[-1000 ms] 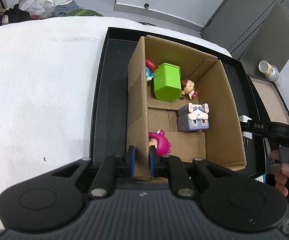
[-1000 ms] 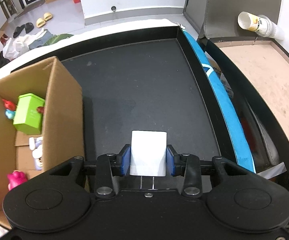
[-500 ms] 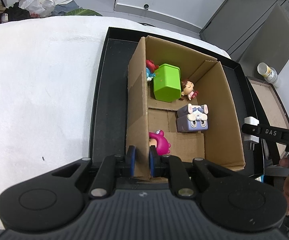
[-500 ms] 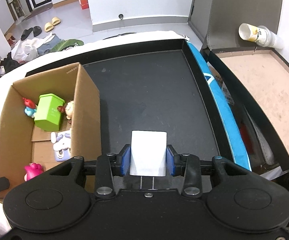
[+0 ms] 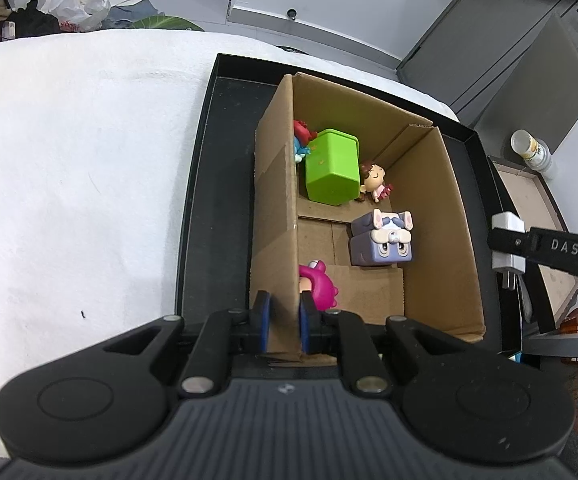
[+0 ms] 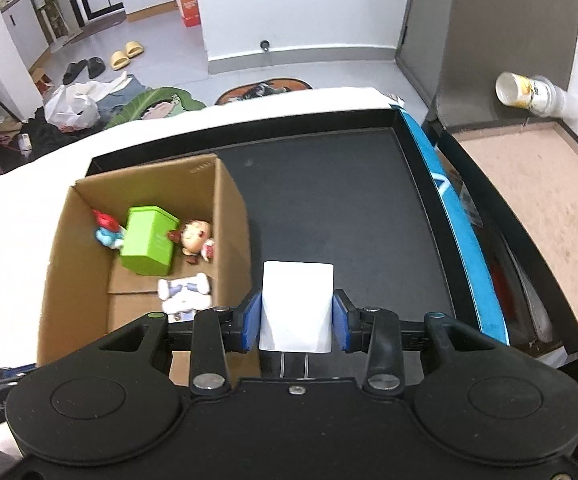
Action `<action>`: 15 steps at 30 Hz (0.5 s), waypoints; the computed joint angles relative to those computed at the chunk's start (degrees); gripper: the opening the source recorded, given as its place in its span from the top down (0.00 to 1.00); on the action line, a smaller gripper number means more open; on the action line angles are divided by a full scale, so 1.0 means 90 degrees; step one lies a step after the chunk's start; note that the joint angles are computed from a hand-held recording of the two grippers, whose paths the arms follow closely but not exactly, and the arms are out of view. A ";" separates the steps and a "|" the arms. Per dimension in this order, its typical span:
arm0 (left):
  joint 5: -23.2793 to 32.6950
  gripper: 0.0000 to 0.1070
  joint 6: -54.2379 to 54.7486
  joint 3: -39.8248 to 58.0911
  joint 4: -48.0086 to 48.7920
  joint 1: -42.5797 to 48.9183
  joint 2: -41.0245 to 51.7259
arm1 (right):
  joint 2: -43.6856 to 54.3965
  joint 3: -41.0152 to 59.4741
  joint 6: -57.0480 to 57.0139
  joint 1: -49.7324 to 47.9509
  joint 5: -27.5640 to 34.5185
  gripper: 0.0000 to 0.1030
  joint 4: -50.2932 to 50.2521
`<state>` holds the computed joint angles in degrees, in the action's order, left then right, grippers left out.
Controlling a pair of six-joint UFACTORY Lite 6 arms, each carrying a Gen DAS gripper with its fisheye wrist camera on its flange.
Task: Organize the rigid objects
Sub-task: 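Lift the white charger with the right gripper over the box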
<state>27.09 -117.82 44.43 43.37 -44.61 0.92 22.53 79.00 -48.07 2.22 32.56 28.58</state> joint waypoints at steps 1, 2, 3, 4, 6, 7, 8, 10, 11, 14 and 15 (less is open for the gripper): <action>-0.0017 0.87 -0.0035 -0.0027 0.0026 -0.0002 -0.0013 | -0.0056 -0.0025 -0.0001 0.0036 0.0012 0.64 0.0017; -0.0033 0.87 -0.0046 -0.0042 0.0038 0.0006 -0.0023 | -0.0120 -0.0056 0.0002 0.0077 0.0023 0.64 0.0029; -0.0044 0.87 -0.0060 -0.0052 0.0050 0.0009 -0.0032 | -0.0195 -0.0098 -0.0003 0.0122 0.0022 0.64 0.0041; -0.0051 0.87 -0.0074 -0.0062 0.0062 0.0007 -0.0043 | -0.0274 -0.0143 -0.0004 0.0169 0.0022 0.64 0.0047; -0.0059 0.87 -0.0134 -0.0099 0.0103 -0.0006 -0.0077 | -0.0437 -0.0256 0.0026 0.0276 -0.0019 0.64 0.0051; -0.0074 0.87 -0.0178 -0.0120 0.0137 -0.0009 -0.0088 | -0.0504 -0.0301 0.0052 0.0336 -0.0041 0.64 0.0048; -0.0087 0.87 -0.0222 -0.0140 0.0173 -0.0013 -0.0094 | -0.0562 -0.0338 0.0057 0.0384 -0.0041 0.64 0.0068; -0.0102 0.87 -0.0275 -0.0170 0.0208 -0.0022 -0.0121 | -0.0652 -0.0398 0.0089 0.0483 -0.0030 0.64 0.0109; -0.0110 0.87 -0.0287 -0.0177 0.0218 -0.0022 -0.0129 | -0.0684 -0.0421 0.0106 0.0529 -0.0032 0.64 0.0115; -0.0121 0.87 -0.0318 -0.0217 0.0231 -0.0029 -0.0191 | -0.0800 -0.0532 0.0089 0.0660 -0.0056 0.64 0.0174; -0.0127 0.87 -0.0334 -0.0240 0.0245 -0.0029 -0.0219 | -0.0833 -0.0560 0.0092 0.0701 -0.0056 0.64 0.0194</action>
